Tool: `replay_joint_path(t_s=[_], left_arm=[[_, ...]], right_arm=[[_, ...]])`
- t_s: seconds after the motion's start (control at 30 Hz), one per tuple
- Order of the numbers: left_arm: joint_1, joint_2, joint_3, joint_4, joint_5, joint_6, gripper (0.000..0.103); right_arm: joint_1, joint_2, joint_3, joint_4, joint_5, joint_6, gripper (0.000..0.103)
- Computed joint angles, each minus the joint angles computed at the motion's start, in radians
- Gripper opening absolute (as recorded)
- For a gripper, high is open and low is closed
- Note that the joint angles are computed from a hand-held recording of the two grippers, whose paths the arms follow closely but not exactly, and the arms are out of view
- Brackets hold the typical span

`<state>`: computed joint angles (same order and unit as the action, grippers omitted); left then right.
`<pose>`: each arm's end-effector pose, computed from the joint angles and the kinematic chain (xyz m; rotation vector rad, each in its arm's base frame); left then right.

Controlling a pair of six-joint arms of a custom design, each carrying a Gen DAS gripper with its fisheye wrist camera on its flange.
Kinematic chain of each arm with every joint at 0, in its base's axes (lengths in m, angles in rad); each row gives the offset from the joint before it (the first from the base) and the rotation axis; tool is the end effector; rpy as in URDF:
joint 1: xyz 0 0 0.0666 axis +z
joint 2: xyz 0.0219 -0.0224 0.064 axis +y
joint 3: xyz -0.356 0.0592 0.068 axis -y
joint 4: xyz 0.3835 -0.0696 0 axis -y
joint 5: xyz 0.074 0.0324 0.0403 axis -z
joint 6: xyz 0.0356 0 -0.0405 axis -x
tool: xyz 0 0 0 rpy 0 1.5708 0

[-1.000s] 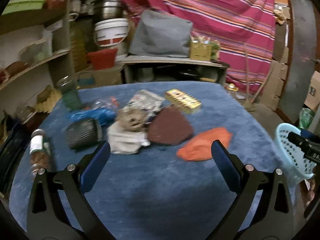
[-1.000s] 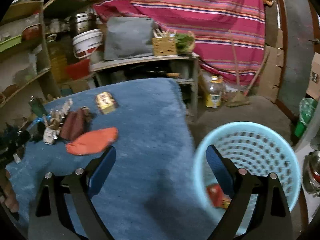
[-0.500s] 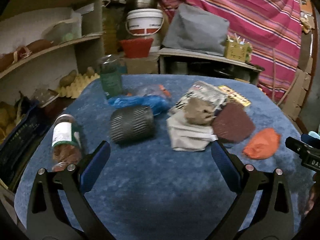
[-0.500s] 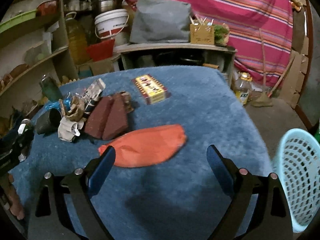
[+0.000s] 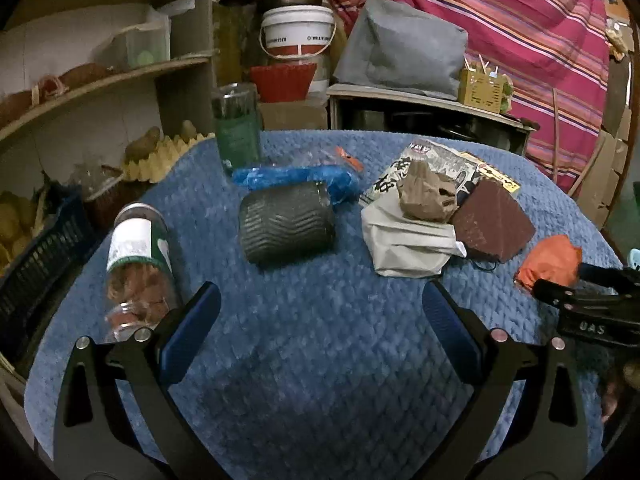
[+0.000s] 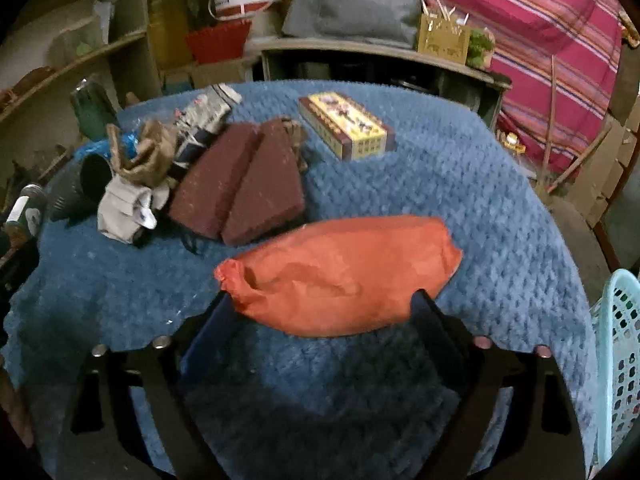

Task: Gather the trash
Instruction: 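Reach the right tool to the orange cloth pouch and grasp it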

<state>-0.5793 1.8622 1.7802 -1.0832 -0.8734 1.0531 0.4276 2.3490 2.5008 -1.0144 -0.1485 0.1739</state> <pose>0.5248 -0.3112 0.3316 -0.7274 2.1059 0.3768 0.6988 0.3238 0.3113 -0.7874 2.3120 0.2943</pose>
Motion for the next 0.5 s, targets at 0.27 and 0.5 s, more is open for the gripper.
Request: replay_joint_path(t_s=[0.27,0.5], left_arm=[[0.013,-0.001,-0.009,0.002,0.041,0.023,0.097],[0.017,-0.002,-0.011,-0.005,0.052,0.036,0.097]], right_arm=[[-0.003,0.027,0.046,-0.038,-0.042,0.008,0.051],[-0.029,0.036,0.058,-0.025,-0.11,-0.067,0.016]])
